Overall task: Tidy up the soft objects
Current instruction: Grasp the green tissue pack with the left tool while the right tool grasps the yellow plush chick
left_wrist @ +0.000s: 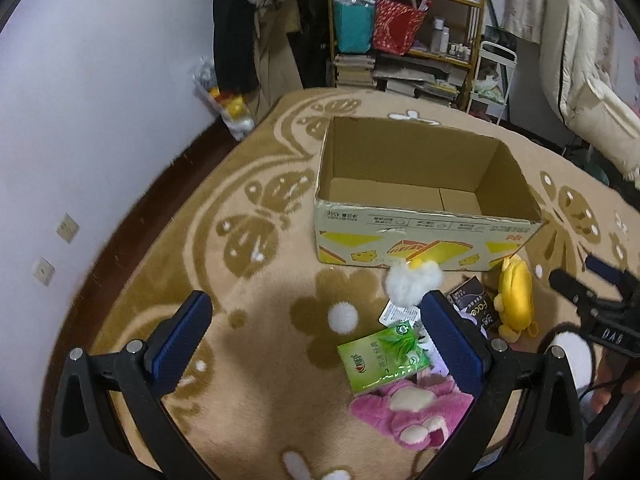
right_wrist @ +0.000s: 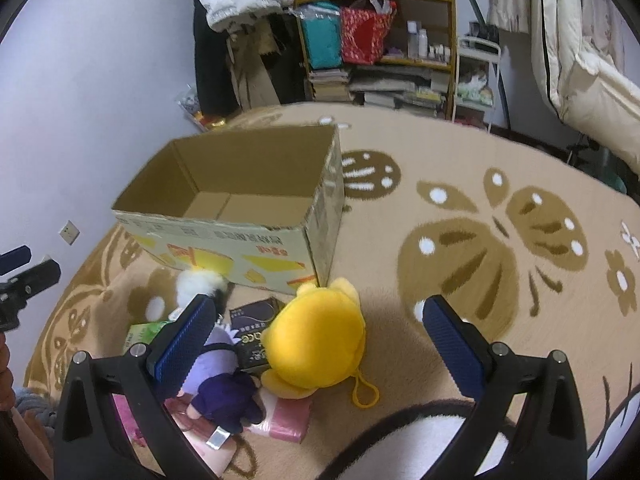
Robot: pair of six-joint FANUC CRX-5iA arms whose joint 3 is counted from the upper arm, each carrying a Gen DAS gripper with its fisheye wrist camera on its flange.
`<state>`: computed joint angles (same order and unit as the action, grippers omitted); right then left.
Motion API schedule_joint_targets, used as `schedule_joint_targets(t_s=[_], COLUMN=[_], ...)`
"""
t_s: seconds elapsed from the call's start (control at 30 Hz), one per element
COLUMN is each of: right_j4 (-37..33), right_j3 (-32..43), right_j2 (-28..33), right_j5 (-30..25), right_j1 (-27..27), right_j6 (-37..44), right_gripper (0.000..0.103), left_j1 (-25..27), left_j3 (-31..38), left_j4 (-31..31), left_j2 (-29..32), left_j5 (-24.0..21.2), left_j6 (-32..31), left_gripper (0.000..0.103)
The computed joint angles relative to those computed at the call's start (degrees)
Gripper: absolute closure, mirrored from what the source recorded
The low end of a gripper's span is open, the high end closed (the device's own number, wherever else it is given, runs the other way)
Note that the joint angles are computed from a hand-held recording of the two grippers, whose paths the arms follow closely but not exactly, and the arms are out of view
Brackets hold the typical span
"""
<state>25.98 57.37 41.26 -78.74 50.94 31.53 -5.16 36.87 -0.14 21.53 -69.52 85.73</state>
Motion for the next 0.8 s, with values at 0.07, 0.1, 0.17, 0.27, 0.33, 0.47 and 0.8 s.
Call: schedule_joint_targets(t_s=[0.07,0.1,0.17,0.27,0.33,0.47,0.8], right_j4=[-1.6,-2.3,-3.3,-4.9,-6.2,-8.6,-13.4], right_j3=[1.4,2.1,3.3,5.0,6.3,9.0,14.8], right_j2=[0.8,1.3,2.2,3.5,4.4,6.2,9.8], right_j5=[-0.8,-1.2,-1.8,-2.7,-3.4,-4.9,-8.5], right_j1=[-0.4,-0.6,-0.9,-1.4,-1.9,-2.8,-4.4], right_j6=[0.5,0.8,1.2,2.0,2.7,3.4,4.4], right_gripper=[0.000,0.000,0.000,0.000,0.000,0.000,0.002], left_j1=[0.3,0.4,0.3,0.3,0.2,-0.5,-2.2], left_j3=[1.4,2.2,4.8,7.0,8.2,9.8,15.4], left_j4=[0.4,0.7,0.4,0.6,0.5,-0.1,-2.1], left_j2=[1.6,2.5,4.9,7.2,8.3,10.2,15.9], left_j5=[-1.1,-1.9,-4.4,-7.1,-8.4,-10.2,-15.5], left_j6=[0.4,0.4,1.0,1.1,0.9,0.1,-3.1], left_gripper=[0.000,0.000,0.000,0.000,0.000,0.000,0.000])
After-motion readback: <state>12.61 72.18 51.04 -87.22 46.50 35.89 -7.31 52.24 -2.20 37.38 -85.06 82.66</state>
